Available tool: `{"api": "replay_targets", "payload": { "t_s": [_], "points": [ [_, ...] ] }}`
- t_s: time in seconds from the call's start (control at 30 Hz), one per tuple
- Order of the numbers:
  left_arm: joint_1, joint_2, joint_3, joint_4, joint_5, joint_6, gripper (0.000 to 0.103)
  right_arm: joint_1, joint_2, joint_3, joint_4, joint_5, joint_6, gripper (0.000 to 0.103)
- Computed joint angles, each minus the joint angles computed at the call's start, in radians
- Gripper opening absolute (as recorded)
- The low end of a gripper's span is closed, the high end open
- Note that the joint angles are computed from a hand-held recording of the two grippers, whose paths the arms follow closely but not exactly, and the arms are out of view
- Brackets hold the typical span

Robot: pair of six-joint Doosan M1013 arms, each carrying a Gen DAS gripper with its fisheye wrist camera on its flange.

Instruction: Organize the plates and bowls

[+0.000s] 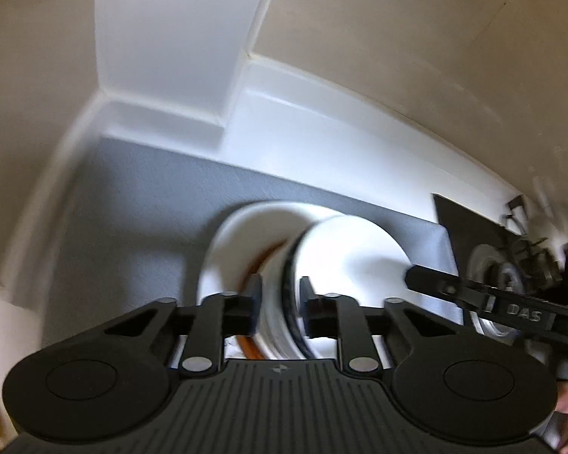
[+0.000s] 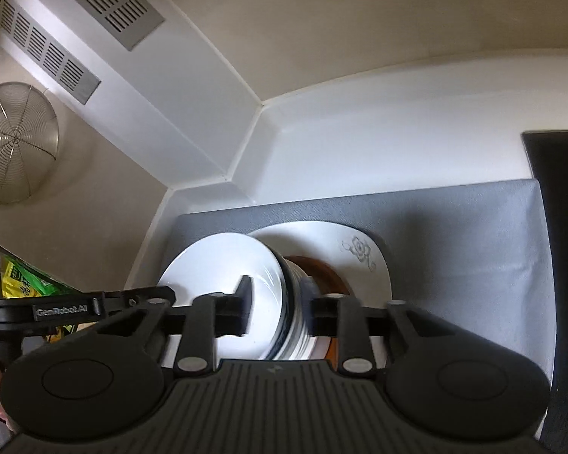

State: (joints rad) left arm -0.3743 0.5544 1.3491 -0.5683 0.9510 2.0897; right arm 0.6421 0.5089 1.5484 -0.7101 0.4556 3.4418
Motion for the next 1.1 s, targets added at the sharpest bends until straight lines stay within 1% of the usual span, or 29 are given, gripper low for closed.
{"api": "replay_targets", "payload": {
  "t_s": [0.07, 0.1, 0.17, 0.27, 0.3, 0.37, 0.4, 0.43, 0.47, 0.5, 0.53, 0.57, 0.63, 0.67, 0.7, 0.77, 0.83, 0.9, 0.93, 1.0, 1.03, 1.1],
  "points": [
    [0.003, 0.001, 0.003, -0.006, 0.0, -0.006, 0.018, -0.001, 0.006, -0.009, 0.025, 0.012, -0.033, 0.011],
    [0.007, 0.002, 0.004, -0.014, 0.006, -0.005, 0.018, 0.001, 0.008, -0.011, 0.021, 0.022, -0.034, 0.009],
    [0.014, 0.005, 0.006, -0.035, 0.011, -0.005, 0.018, 0.003, 0.007, -0.006, -0.004, 0.017, -0.015, 0.009],
    [0.022, 0.013, 0.0, -0.058, 0.034, -0.013, 0.019, 0.002, 0.005, -0.006, 0.005, 0.015, -0.037, 0.009],
    [0.022, 0.014, -0.005, -0.05, 0.046, -0.022, 0.019, 0.004, 0.005, -0.009, 0.003, 0.027, -0.038, 0.013],
    [0.018, 0.007, -0.007, -0.03, 0.058, -0.032, 0.024, 0.015, 0.0, -0.017, -0.018, 0.066, -0.016, 0.014],
    [0.013, -0.009, 0.004, -0.011, 0.042, -0.036, 0.026, 0.022, -0.006, -0.02, -0.034, 0.085, -0.005, 0.024],
    [0.007, -0.028, 0.019, 0.011, 0.017, -0.033, 0.038, 0.033, -0.013, -0.026, -0.054, 0.115, 0.006, 0.032],
    [0.002, -0.052, 0.04, 0.023, -0.016, -0.023, 0.055, 0.046, -0.019, -0.033, -0.073, 0.151, 0.014, 0.048],
    [-0.006, -0.078, 0.064, 0.033, -0.055, -0.016, 0.064, 0.063, -0.026, -0.043, -0.088, 0.194, 0.015, 0.058],
    [-0.013, -0.11, 0.093, 0.053, -0.101, -0.021, 0.077, 0.078, -0.032, -0.054, -0.089, 0.233, 0.006, 0.062],
    [-0.024, -0.142, 0.12, 0.089, -0.145, -0.045, 0.086, 0.094, -0.037, -0.071, -0.077, 0.282, -0.012, 0.065],
    [-0.044, -0.202, 0.166, 0.17, -0.21, -0.105, 0.095, 0.125, -0.038, -0.116, -0.037, 0.397, -0.055, 0.078],
    [-0.053, -0.227, 0.182, 0.204, -0.223, -0.132, 0.097, 0.141, -0.037, -0.14, -0.022, 0.452, -0.071, 0.092],
    [-0.058, -0.253, 0.197, 0.216, -0.229, -0.141, 0.098, 0.157, -0.037, -0.161, -0.011, 0.498, -0.088, 0.096],
    [-0.066, -0.294, 0.219, 0.229, -0.226, -0.152, 0.103, 0.183, -0.037, -0.2, 0.013, 0.568, -0.122, 0.097],
    [-0.093, -0.338, 0.243, 0.336, -0.248, -0.247, 0.103, 0.198, -0.036, -0.239, 0.062, 0.618, -0.165, 0.099],
    [-0.117, -0.38, 0.273, 0.431, -0.284, -0.335, 0.103, 0.21, -0.036, -0.27, 0.101, 0.655, -0.188, 0.1],
    [-0.127, -0.397, 0.282, 0.469, -0.287, -0.371, 0.103, 0.214, -0.035, -0.287, 0.127, 0.678, -0.196, 0.1],
    [-0.146, -0.418, 0.28, 0.537, -0.251, -0.427, 0.103, 0.212, -0.028, -0.326, 0.195, 0.736, -0.212, 0.1],
    [-0.154, -0.424, 0.275, 0.55, -0.223, -0.427, 0.103, 0.21, -0.024, -0.345, 0.228, 0.77, -0.222, 0.1],
    [-0.161, -0.433, 0.265, 0.537, -0.175, -0.38, 0.103, 0.213, -0.022, -0.364, 0.253, 0.811, -0.227, 0.1]
  ]
}}
